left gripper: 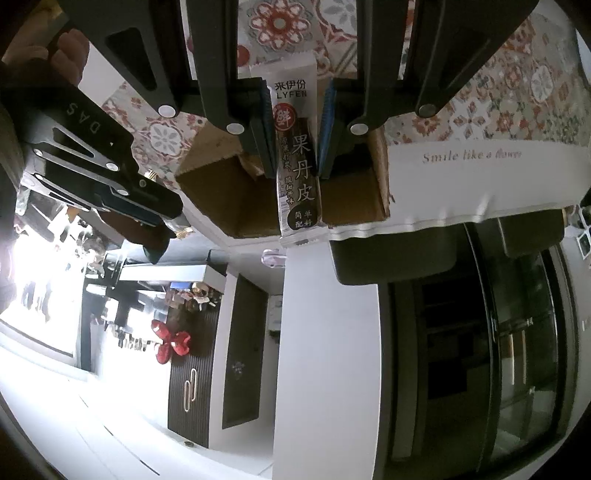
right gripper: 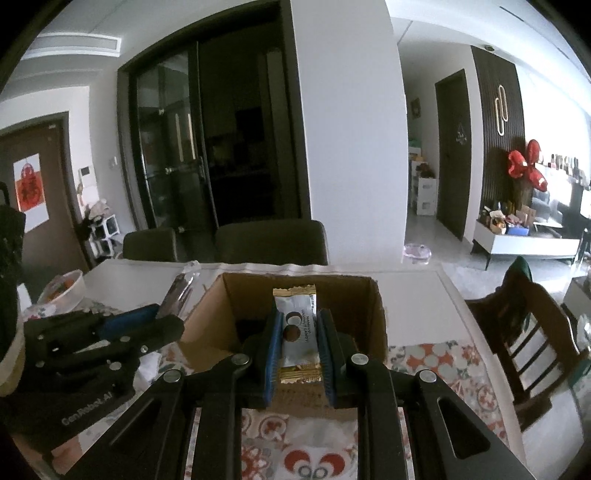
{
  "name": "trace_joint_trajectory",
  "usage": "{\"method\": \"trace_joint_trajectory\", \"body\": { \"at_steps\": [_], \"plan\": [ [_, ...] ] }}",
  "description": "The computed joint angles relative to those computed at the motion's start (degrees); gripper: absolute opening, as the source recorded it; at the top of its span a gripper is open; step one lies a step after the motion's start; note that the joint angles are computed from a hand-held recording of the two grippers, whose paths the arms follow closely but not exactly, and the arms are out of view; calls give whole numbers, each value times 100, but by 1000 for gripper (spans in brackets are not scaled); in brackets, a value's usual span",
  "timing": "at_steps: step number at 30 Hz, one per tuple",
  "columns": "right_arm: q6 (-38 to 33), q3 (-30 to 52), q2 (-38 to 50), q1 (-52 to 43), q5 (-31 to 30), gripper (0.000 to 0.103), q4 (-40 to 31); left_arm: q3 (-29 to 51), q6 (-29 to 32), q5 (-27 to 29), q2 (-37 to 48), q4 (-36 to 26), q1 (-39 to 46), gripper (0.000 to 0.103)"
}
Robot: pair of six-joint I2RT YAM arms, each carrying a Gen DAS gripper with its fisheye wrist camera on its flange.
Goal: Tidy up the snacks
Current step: 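Carry both bars over the box and open both tools to drop them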
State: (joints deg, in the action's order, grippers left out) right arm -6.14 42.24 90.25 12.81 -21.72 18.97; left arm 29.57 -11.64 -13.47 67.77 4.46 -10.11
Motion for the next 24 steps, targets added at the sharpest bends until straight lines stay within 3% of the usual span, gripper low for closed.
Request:
{"method": "trace_joint_trajectory", "body": {
  "at_steps": [13, 16, 18, 19, 20, 21, 24],
  "plan": [
    [-14, 1284, 1076, 361, 542, 21, -448, 1027, 323, 507, 1436, 159, 668, 23],
    [-27, 1511, 1267, 396, 649, 21, -525, 1273, 339, 402, 1734, 147, 719, 36],
    [0, 1604, 1341, 416, 700, 24, -574, 1341, 328, 229, 1781, 105, 694, 50],
    [-19, 1683, 1385, 425, 738, 28, -672, 1321, 327, 196, 1758, 108, 696, 51],
    [-5, 1733, 1412, 440, 795, 40, -733, 1251, 310, 142, 1683, 130, 691, 52],
    [36, 1709, 1405, 434, 862, 44, -714, 1155, 283, 14, 1561, 132, 633, 58],
    [69, 1519, 1280, 402, 885, 44, -637, 818, 257, -503, 1201, 210, 425, 63]
  ]
}}
